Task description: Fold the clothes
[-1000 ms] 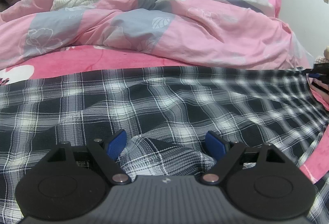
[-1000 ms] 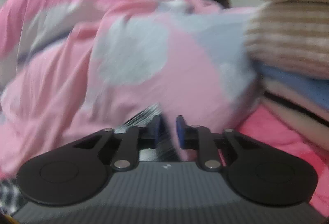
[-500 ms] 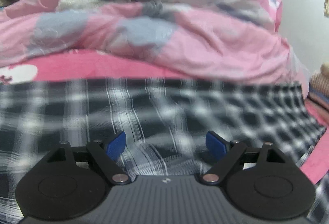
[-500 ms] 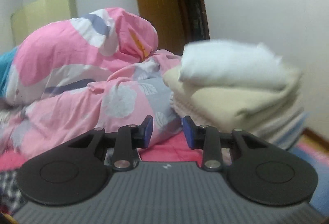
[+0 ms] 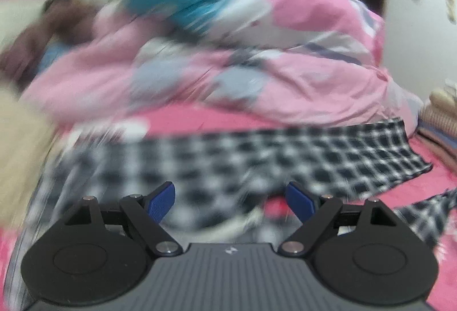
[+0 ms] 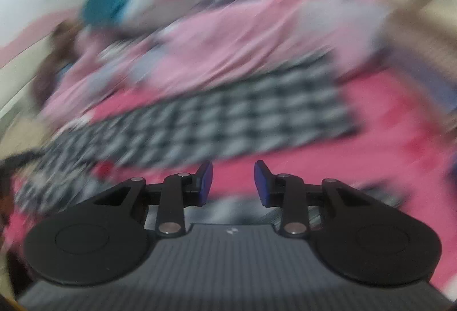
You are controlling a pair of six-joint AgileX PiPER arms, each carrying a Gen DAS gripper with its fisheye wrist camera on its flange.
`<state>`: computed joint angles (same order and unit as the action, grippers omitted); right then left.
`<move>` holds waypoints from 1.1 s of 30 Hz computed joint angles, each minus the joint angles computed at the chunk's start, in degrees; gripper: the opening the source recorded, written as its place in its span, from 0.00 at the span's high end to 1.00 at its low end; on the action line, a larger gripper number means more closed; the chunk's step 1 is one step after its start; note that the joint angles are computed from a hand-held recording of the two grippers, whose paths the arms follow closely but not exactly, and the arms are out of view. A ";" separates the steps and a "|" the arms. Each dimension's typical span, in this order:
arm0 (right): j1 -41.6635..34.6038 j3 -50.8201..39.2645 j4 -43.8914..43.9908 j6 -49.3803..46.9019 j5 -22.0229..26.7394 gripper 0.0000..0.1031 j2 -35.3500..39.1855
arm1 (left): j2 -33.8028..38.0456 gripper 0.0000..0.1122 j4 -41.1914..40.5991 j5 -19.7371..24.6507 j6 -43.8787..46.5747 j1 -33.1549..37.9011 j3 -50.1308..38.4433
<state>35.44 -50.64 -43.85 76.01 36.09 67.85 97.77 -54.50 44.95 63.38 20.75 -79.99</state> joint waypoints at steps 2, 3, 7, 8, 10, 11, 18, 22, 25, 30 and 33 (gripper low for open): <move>9.68 1.43 -9.77 10.42 -1.67 0.70 4.89 | -1.30 0.24 -0.24 6.82 -0.95 6.99 2.04; 13.62 1.23 -13.67 14.10 -2.50 0.70 7.92 | -1.30 0.24 0.68 10.05 -1.94 9.93 2.43; 27.31 -9.33 -20.77 10.86 4.50 0.59 21.19 | -0.72 0.24 0.88 14.45 -0.43 17.15 6.39; 28.76 -11.81 -21.44 8.54 5.45 0.57 23.90 | -0.41 0.24 0.30 14.36 -0.09 18.08 7.44; 31.71 -17.28 -21.89 4.55 8.88 0.56 29.11 | 0.15 0.24 -2.87 12.95 1.35 20.17 10.46; 32.33 -19.85 -20.95 2.34 10.34 0.57 31.23 | 0.23 0.24 -4.11 11.72 1.66 20.68 11.67; 35.74 -32.70 -17.74 -6.34 13.85 0.64 42.23 | 4.79 0.32 -20.39 6.10 8.40 23.73 17.11; 36.92 -42.86 -19.01 -12.99 19.45 0.69 51.09 | 6.49 0.41 -26.64 3.13 8.88 22.75 17.11; 36.89 -47.94 -22.05 -16.02 22.75 0.69 55.88 | 6.80 0.76 -28.26 0.26 7.92 22.49 17.37; 35.26 -54.74 -22.77 -23.45 25.96 0.99 61.79 | 8.64 0.96 -26.22 4.58 3.03 25.79 13.98; 34.86 -52.73 -22.49 -20.87 25.37 1.00 59.06 | 7.17 0.96 -26.00 7.83 3.38 28.96 12.98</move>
<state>70.30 -103.37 -66.34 55.15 61.46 126.91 104.94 -80.50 52.77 66.76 49.70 -67.00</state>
